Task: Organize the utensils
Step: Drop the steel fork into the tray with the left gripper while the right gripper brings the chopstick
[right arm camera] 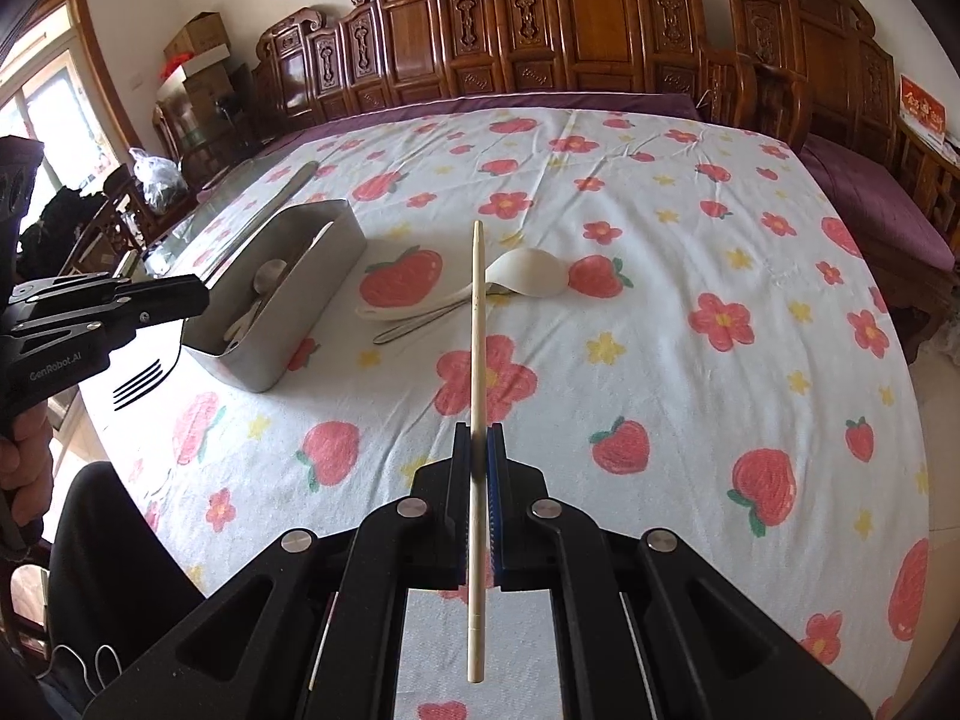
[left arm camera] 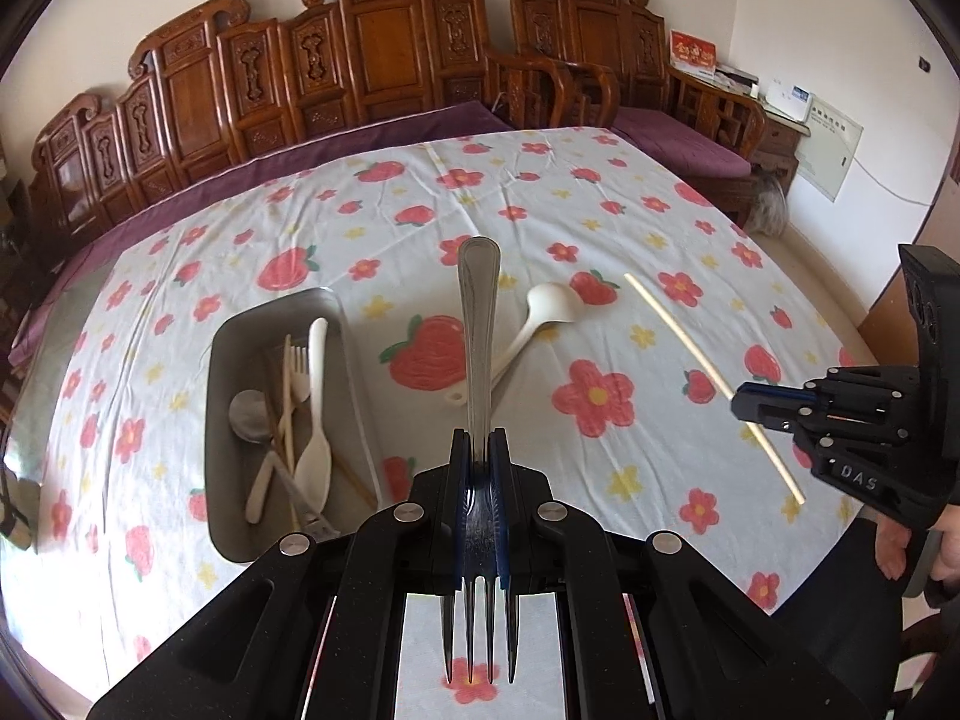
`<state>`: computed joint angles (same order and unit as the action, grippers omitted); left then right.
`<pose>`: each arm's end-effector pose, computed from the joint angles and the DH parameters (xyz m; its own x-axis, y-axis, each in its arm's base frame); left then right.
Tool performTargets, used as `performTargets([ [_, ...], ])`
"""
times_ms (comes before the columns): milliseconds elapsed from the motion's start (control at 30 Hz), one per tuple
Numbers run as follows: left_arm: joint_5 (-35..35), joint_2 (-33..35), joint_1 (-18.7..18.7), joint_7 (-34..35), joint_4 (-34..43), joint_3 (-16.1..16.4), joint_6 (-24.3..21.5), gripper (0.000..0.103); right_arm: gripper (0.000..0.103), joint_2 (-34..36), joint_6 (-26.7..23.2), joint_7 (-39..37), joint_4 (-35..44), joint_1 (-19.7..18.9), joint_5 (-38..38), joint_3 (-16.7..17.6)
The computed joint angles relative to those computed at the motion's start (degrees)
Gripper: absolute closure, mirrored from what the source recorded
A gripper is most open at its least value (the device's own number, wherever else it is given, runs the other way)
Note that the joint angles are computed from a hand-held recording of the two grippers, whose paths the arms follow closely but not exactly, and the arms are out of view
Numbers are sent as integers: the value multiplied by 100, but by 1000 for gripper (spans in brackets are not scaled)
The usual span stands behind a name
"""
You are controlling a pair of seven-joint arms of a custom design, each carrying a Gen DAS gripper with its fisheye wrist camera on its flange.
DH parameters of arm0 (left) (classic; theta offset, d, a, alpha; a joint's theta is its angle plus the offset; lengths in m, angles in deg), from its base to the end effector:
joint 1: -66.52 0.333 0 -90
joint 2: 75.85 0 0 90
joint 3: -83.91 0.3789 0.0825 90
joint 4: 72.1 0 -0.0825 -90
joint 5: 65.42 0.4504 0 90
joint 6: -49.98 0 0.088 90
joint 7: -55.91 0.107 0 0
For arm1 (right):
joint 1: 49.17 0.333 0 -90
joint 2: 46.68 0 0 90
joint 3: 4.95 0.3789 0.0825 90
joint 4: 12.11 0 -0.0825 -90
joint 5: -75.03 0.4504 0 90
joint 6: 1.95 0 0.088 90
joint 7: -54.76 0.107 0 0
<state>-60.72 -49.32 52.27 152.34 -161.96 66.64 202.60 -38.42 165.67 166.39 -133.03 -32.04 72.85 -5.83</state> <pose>0.7161 -0.3888 0.4882 -0.6005 -0.7996 -0.0096 -0.6301 0.4805 -0.6100 0.6451 0.1909 0.4464 0.0085 -0.9799 -0.1995 -0.8002 0.1130 -0.5890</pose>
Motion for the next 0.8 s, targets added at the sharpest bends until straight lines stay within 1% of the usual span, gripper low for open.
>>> performTargets([
  [167, -122, 26, 143, 55, -35, -28, 131, 97, 97, -42, 61, 48, -32, 12, 3, 9],
  [367, -135, 221, 247, -52, 178, 60, 239, 97, 97, 57, 12, 17, 182, 59, 16, 44],
  [467, -19, 397, 230, -207, 395, 183, 201, 97, 97, 245, -102, -19, 505, 135, -102, 18],
  [567, 17, 557, 287, -257, 556, 191, 261, 97, 97, 490, -166, -240, 882, 165, -27, 57],
  [667, 53, 734, 324, -328, 748, 221, 308, 97, 97, 824, -282, -252, 1354, 355, -263, -101],
  [733, 98, 824, 338, -380, 836, 250, 376, 97, 97, 1073, -389, -372, 1698, 397, -277, -119],
  [800, 9, 927, 440, -345, 953, 147, 357, 97, 97, 1294, -493, -547, 2005, 379, -170, -84],
])
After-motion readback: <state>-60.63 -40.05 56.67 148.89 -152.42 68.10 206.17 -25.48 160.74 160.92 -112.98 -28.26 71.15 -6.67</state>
